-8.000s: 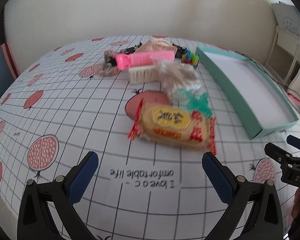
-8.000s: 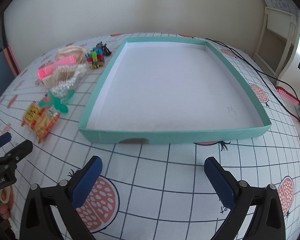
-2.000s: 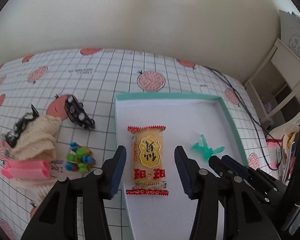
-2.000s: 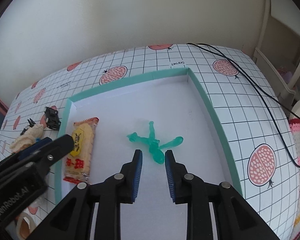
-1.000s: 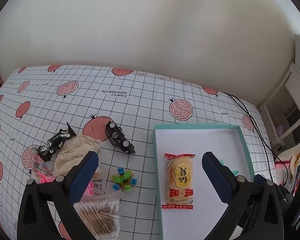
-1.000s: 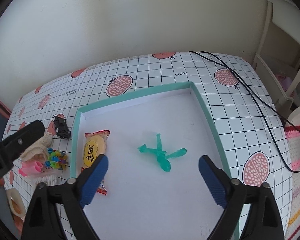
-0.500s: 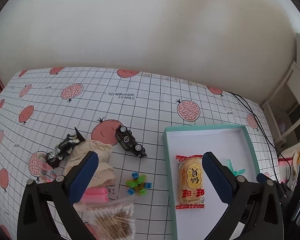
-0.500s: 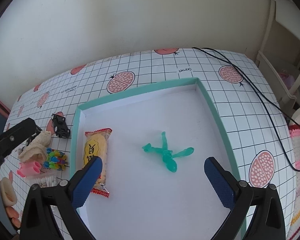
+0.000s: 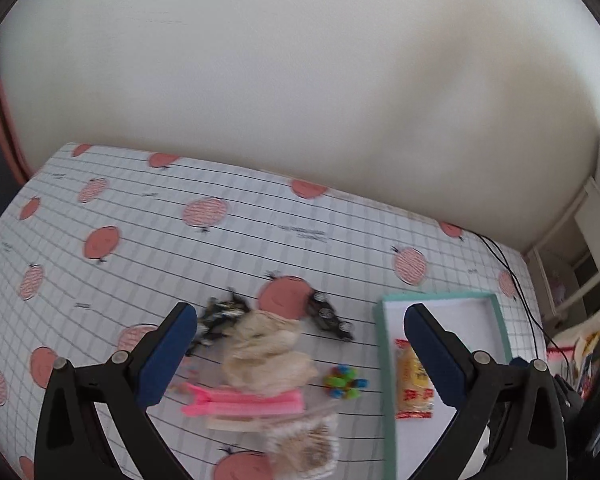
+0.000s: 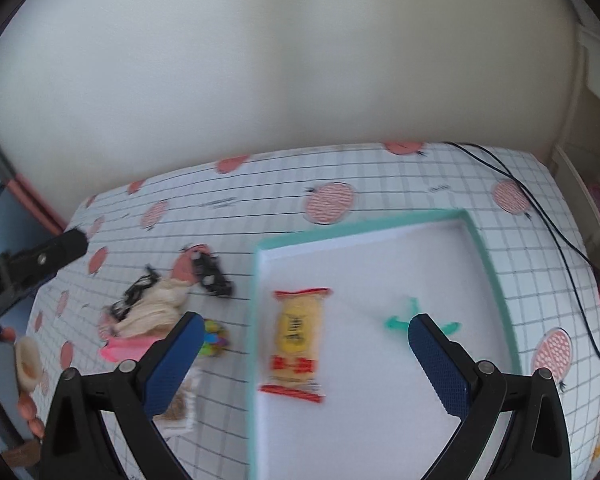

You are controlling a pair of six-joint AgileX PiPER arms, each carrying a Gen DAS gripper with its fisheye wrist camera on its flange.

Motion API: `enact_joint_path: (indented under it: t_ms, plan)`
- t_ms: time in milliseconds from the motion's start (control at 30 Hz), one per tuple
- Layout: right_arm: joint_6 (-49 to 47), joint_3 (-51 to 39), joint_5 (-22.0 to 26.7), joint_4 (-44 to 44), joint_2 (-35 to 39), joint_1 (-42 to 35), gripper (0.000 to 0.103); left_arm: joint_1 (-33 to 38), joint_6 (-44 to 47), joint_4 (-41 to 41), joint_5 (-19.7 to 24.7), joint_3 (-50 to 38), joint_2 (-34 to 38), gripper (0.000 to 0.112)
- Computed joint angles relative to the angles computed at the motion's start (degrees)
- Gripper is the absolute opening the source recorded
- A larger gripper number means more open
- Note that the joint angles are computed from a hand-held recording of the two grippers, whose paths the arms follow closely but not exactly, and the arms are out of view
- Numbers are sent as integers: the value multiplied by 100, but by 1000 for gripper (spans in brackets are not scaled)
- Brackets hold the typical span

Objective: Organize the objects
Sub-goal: 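Move both tools back toward the cotton swab bag and rainbow hair tie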

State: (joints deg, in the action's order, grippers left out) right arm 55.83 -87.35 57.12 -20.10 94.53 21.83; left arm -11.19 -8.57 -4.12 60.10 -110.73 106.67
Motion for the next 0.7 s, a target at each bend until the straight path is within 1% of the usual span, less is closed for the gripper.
enact_joint_path:
  t_ms: [167, 300, 367, 467, 567, 700]
  plan:
    - [-372, -659, 27, 329, 523, 309, 103, 397, 45, 143, 15, 112, -35, 103]
    - [-835, -1263, 160, 705, 1103, 525, 103, 726, 181, 48, 238, 55, 94, 103]
    - [-941, -1520, 238, 892, 1386, 607, 103, 826, 278, 13, 297, 68, 135, 103]
    - [-919, -1853, 439, 948, 1750, 737, 103, 911, 397, 56, 449, 23, 262, 103]
    - [-1071, -1967, 530, 1212, 1958, 763, 103, 955, 611, 19, 598, -29, 411, 103]
    - [-1203, -2196, 680, 1379, 2236, 805, 103, 1032, 701, -1, 587, 20, 543, 103]
